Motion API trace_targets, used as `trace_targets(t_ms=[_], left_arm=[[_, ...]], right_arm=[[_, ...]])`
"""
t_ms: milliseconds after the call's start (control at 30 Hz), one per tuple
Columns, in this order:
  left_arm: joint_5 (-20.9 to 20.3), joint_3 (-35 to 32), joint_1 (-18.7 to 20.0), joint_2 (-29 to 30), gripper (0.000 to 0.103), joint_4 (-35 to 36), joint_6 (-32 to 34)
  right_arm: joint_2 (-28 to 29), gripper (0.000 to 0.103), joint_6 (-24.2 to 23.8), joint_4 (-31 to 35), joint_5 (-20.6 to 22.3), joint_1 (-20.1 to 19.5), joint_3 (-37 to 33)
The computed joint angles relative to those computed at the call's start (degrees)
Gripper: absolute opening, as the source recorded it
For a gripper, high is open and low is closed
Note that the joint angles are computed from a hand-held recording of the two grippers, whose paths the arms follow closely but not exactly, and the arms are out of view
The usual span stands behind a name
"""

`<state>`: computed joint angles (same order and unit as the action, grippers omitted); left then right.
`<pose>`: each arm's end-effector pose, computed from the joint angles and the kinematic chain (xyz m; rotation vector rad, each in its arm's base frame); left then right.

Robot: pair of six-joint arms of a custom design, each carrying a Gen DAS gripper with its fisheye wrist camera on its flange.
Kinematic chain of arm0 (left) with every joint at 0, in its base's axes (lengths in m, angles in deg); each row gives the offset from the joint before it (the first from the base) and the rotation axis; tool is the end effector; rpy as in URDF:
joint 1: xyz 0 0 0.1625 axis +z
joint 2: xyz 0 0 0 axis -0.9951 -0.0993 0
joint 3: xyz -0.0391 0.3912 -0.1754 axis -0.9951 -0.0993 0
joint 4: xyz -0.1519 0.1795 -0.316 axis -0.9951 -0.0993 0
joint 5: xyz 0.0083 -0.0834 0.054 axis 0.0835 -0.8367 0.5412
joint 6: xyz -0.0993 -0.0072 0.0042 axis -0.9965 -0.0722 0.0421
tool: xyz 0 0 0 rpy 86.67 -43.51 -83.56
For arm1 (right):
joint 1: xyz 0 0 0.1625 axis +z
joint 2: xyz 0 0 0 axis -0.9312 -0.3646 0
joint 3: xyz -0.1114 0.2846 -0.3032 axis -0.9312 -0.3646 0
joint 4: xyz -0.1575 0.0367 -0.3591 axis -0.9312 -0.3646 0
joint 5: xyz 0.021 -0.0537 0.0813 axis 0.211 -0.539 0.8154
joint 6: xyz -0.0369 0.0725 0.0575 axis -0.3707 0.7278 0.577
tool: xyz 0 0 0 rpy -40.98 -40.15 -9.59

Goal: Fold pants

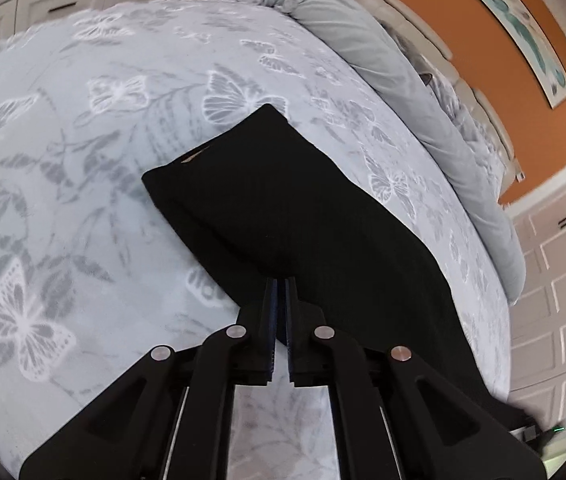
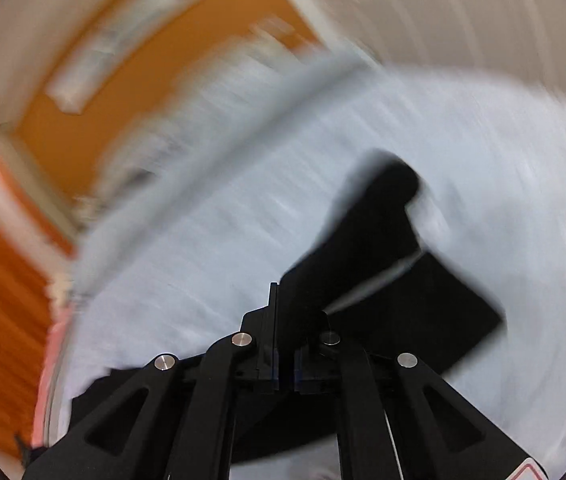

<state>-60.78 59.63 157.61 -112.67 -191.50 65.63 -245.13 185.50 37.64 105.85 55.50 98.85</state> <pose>0.0234 -0.5406 0.5342 -0.1073 2.7066 -0.9078 0.2514 -0.2913 0.2612 -0.3884 -2.1222 1.6516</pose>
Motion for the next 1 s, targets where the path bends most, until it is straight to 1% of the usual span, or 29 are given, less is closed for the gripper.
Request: trace_targets(t_ms=[33,67,100,133,167,200,233,267,300,333,367,400,433,500,533,567,600,633,667,700,733,767,800,833,867,900,933,967,1000], left_arm=[[0.68,0.23,-0.1,0.05,0.003,-0.13,0.72],[1.42,0.43,-0.04,0.09,0.003,-0.01,1.34],[2.34,0.13,0.07,0.74,0.003,0.47,1.51],[2.65,0.5,0.46,0.31,0.003,1.12,1.42],[2.21,0.56,1.11,0.17,0.004,1.5,1.18],[1.04,0.02,2.0,0.56,0.004,2.13,0.61],[-0.22,-0.14,2.8,0.49,0.004,2.38,0.17],[-1.65,-0.34,3.53,0.66,0.009,2.22,-0.27],[-3.47,-0.71,4.48,0.93,0.015,2.3,-0.92],[-4.65,-0.92,5.11,1.08,0.03,2.23,-1.46],[-5.81,-1.0,5.77,1.13,0.042,1.55,-2.5],[-6.46,-0.75,6.09,0.97,0.045,0.37,-3.31],[-7.59,-0.48,6.5,0.76,0.049,-0.93,-3.98],[-11.22,-0.73,7.84,0.82,0.062,-2.87,-5.2],[-12.07,-0.74,8.31,0.91,0.075,-3.92,-6.27],[-12.02,-0.77,8.58,1.08,0.084,-4.75,-7.36],[-11.72,-0.93,8.9,1.61,0.085,-5.49,-8.91],[-11.88,-1.54,9.34,2.36,0.085,-5.41,-9.96],[-12.3,-2.24,9.86,3.2,0.085,-5.23,-10.94],[-12.21,-2.41,10.03,3.85,0.085,-6.42,-12.02],[-11.65,-2.79,9.84,4.44,0.085,-7.35,-12.25],[-11.5,-3.24,9.68,4.98,0.072,-7.79,-11.73],[-9.65,-4.45,9.12,5.94,0.054,-6.58,-10.48],[-7.31,-5.64,8.71,6.59,0.016,-4.12,-10.17],[-7.37,-5.76,8.68,6.52,0.013,-3.48,-10.69],[-9.37,-5.25,8.87,5.34,0.013,-4.1,-12.2],[-10.5,-5.58,8.66,4.53,0.013,-3.24,-12.21],[-9.94,-5.92,7.99,3.86,0.014,-2.32,-11.22],[-8.9,-5.77,7.51,3.6,0.015,-2.05,-10.03]], right_arm=[[0.58,0.004,1.52,-3.26,-0.21,0.86,-1.27],[1.29,0.004,1.1,-4.75,1.82,0.3,-0.21],[1.99,0.006,-1.43,-3.85,4.08,-1.17,2.51],[3.0,0.009,-6.35,-0.8,8.72,-4.75,7.16],[2.97,0.009,-8.9,1.05,12.83,-8.27,9.95],[2.92,0.007,-10.35,1.47,14.53,-9.89,11.63],[3.24,0.007,-10.05,-0.5,13.83,-9.12,12.65],[3.1,0.018,-9.04,-1.37,13.78,-8.59,11.35],[2.54,0.031,-7.26,-1.52,14.68,-8.42,8.45],[2.07,0.041,-3.08,-3.86,14.55,-7.04,6.24],[1.8,0.056,0.93,-6.3,14.05,-5.48,5.49],[1.41,0.06,4.52,-8.07,14.22,-4.19,4.99],[1.22,0.06,6.63,-8.31,14.93,-3.38,4.48],[1.31,0.06,10.17,-8.3,16.68,-1.54,3.81],[0.57,0.061,11.76,-8.2,17.05,-0.83,3.03],[-0.38,0.061,13.6,-8.29,17.58,0.44,1.59],[-1.33,0.063,14.2,-7.67,17.85,1.31,0.03],[-1.15,0.064,14.21,-7.66,17.64,1.54,-1.02],[-2.32,0.068,14.21,-6.18,16.95,2.02,-2.31],[-3.01,0.071,13.57,-5.01,16.28,2.31,-2.43],[-3.75,0.071,11.85,-2.95,15.71,2.19,-2.21],[-4.39,0.071,9.34,-0.58,15.36,1.66,-1.57],[-4.65,0.071,7.41,1.1,15.38,1.17,-1.24],[-5.03,0.071,5.4,2.83,15.46,0.37,-0.97],[-5.36,0.071,4.31,4.15,15.94,-0.52,-0.99],[-5.25,0.071,4.29,4.34,16.49,-0.73,-0.83],[-4.94,0.071,4.66,4.07,17.04,-0.63,-0.49],[-4.18,0.071,4.88,3.57,17.85,-0.46,0.13],[-3.78,0.072,4.02,3.93,18.66,-0.74,1.06]])
